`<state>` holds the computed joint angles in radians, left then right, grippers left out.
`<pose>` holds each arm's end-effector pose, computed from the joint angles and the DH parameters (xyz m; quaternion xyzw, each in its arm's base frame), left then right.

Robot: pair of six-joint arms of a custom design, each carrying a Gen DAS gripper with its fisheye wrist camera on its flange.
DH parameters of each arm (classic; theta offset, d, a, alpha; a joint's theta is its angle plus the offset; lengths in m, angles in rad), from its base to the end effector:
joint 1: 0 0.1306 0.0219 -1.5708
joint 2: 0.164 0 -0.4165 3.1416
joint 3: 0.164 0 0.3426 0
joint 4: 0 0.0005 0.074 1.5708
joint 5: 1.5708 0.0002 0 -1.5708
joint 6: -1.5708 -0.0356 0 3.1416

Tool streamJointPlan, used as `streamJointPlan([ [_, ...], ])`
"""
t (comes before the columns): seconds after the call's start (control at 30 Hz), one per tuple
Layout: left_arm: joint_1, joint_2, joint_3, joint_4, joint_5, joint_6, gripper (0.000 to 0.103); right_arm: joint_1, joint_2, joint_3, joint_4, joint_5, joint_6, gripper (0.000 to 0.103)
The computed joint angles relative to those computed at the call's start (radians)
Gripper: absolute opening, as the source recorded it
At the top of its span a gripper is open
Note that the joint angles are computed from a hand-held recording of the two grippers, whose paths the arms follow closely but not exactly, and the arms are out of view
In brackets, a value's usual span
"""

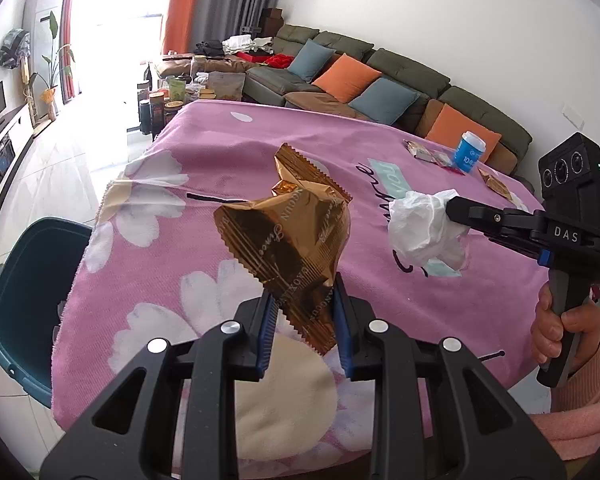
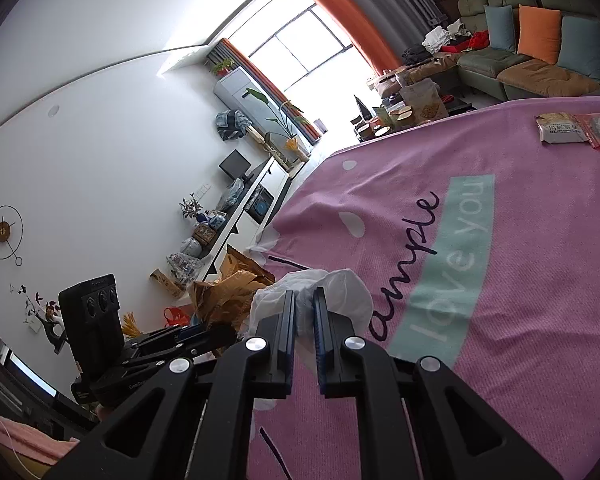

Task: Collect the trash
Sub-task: 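Lift the gold wrapper and white tissue and carry both toward the teal bin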

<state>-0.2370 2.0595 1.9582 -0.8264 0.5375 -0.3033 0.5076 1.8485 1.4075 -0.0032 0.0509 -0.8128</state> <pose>0.6549 -0.1775 0.3430 0.3250 0.8591 -0.2417 0.3129 0.5330 0.2938 0.3136 0.1419 0.8333 0.3104 0.4348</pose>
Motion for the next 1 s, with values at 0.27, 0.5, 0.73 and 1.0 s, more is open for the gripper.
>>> streamJointPlan([
  [0.27,0.021,-0.011,-0.018,0.014,-0.002,0.01,0.026,0.001,0.034,0.061,-0.019,-0.029,0.018,0.008],
  [0.5,0.039,-0.018,-0.027,0.034,-0.01,0.028,0.026,0.007,0.065,0.124,-0.045,-0.056,0.044,0.008],
  [0.73,0.059,-0.02,-0.027,0.043,-0.018,0.039,0.026,0.009,0.097,0.18,-0.072,-0.087,0.065,0.008],
  [1.0,0.074,-0.025,-0.032,0.057,-0.027,0.06,0.026,0.01,0.13,0.246,-0.109,-0.121,0.085,0.008],
])
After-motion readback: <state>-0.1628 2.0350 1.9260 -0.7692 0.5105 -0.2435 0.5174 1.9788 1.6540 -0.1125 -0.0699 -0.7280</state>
